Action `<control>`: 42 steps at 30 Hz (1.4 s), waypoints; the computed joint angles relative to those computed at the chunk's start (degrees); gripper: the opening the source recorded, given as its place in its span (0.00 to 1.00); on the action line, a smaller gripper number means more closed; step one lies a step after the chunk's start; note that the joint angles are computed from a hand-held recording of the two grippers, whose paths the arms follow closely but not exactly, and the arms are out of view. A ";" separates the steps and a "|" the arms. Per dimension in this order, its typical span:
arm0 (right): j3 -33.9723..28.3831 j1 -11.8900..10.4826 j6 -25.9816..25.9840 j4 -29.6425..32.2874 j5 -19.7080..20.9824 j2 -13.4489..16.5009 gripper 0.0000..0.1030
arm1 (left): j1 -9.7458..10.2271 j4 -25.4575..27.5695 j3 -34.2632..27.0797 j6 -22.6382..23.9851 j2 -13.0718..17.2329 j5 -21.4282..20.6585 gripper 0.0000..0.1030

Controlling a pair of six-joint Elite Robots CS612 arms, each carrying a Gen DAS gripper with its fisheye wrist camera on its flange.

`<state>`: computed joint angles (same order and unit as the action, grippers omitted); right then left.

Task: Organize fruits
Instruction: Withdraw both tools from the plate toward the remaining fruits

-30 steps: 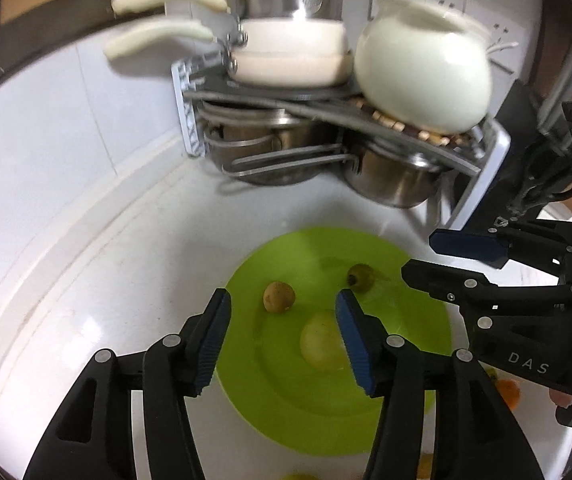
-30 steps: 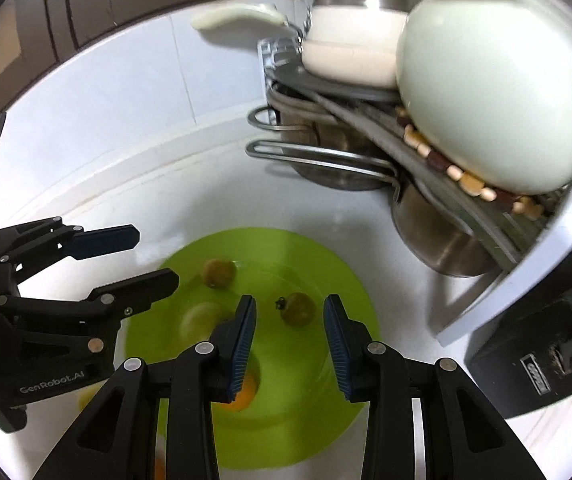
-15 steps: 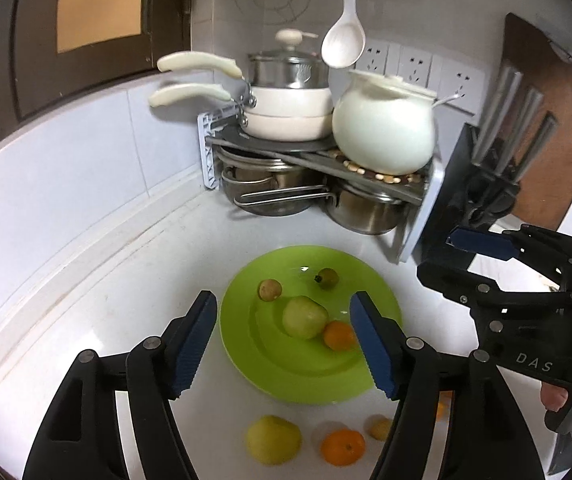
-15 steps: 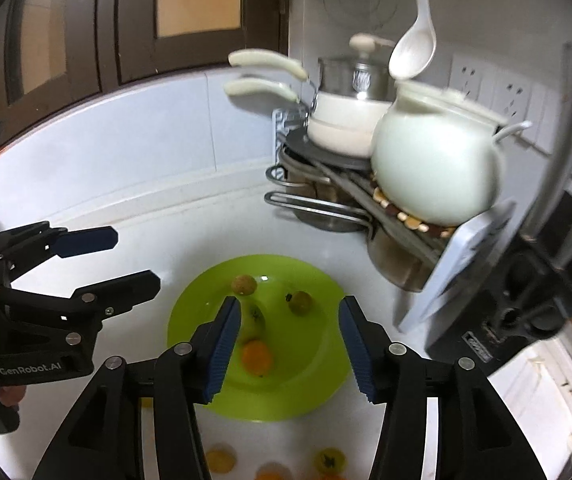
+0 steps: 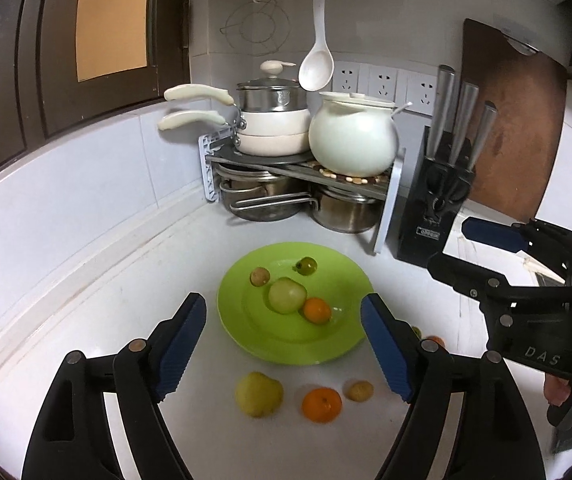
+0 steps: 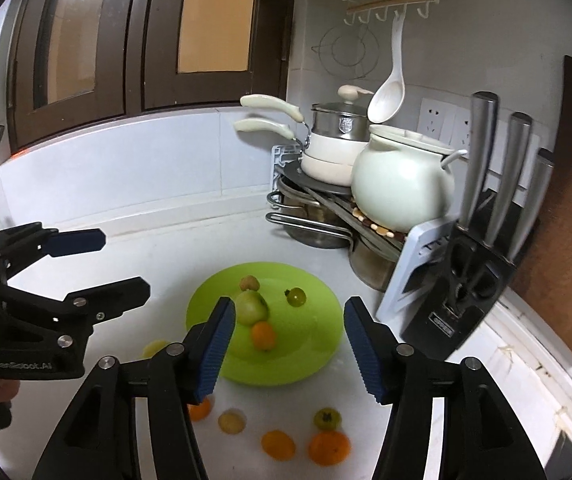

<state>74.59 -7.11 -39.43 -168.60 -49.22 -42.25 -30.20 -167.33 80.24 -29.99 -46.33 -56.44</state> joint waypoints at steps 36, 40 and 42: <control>7.05 -1.26 -13.66 5.78 -7.91 -0.97 0.56 | -3.43 -1.37 3.80 9.13 3.10 2.74 0.78; 6.01 -0.91 -15.76 7.69 -9.46 -0.12 0.56 | -3.21 -0.07 2.73 10.47 4.11 1.74 0.75; 5.52 -0.79 -16.72 8.81 -9.77 0.28 0.56 | -3.04 0.45 2.15 11.49 4.63 0.96 0.71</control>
